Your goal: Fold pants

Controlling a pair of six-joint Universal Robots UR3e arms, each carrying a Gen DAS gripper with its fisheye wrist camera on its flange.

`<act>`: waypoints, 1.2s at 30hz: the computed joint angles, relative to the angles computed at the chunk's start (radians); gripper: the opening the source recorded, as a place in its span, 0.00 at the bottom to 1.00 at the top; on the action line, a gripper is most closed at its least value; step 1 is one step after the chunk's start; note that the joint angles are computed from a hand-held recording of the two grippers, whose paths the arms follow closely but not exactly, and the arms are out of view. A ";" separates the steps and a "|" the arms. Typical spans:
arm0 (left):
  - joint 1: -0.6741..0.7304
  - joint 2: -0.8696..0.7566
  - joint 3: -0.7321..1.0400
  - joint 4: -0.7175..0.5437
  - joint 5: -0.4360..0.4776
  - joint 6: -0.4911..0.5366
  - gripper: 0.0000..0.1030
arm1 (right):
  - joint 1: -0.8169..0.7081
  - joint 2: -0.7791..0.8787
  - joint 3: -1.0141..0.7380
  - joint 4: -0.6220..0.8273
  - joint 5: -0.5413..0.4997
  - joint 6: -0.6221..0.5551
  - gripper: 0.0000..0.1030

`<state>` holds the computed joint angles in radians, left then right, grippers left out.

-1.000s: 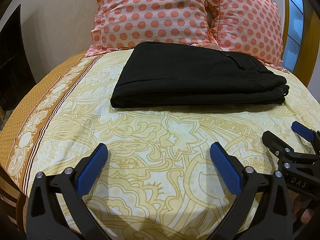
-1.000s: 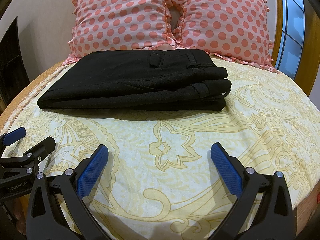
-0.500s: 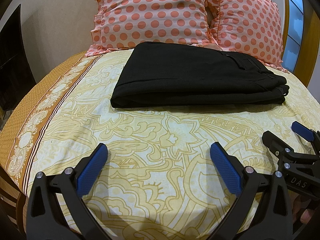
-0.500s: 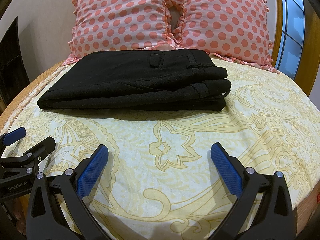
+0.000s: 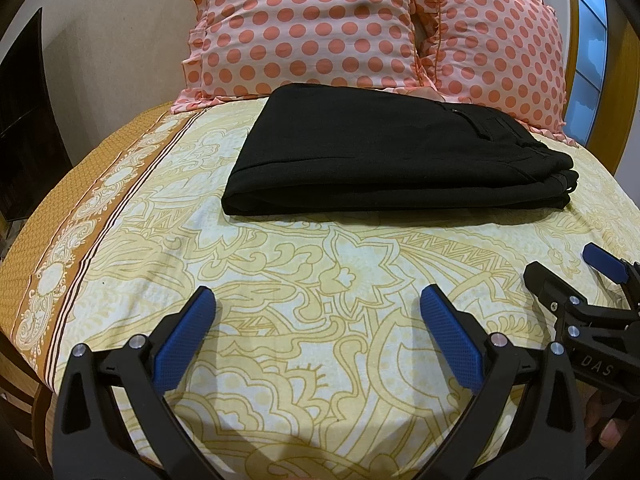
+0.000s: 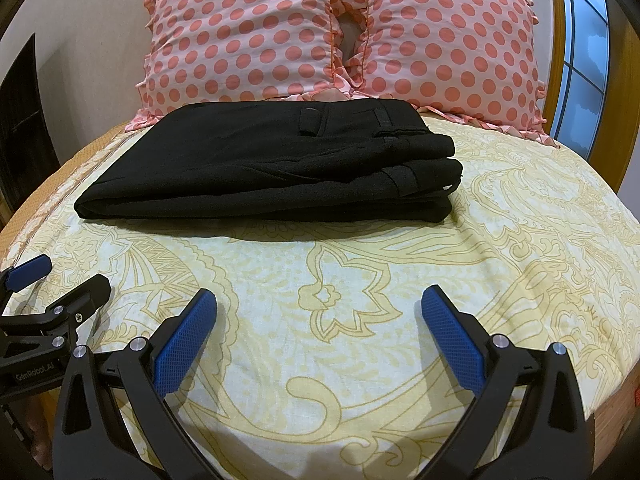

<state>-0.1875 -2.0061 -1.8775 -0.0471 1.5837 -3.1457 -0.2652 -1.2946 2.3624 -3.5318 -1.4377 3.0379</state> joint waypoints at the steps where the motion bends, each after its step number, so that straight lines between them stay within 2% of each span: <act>1: 0.002 0.001 -0.002 0.001 -0.002 0.002 0.98 | 0.000 0.000 0.000 0.000 0.000 0.000 0.99; 36: -0.002 0.005 -0.007 0.001 -0.003 0.000 0.98 | -0.001 0.003 0.003 -0.007 0.001 0.000 0.99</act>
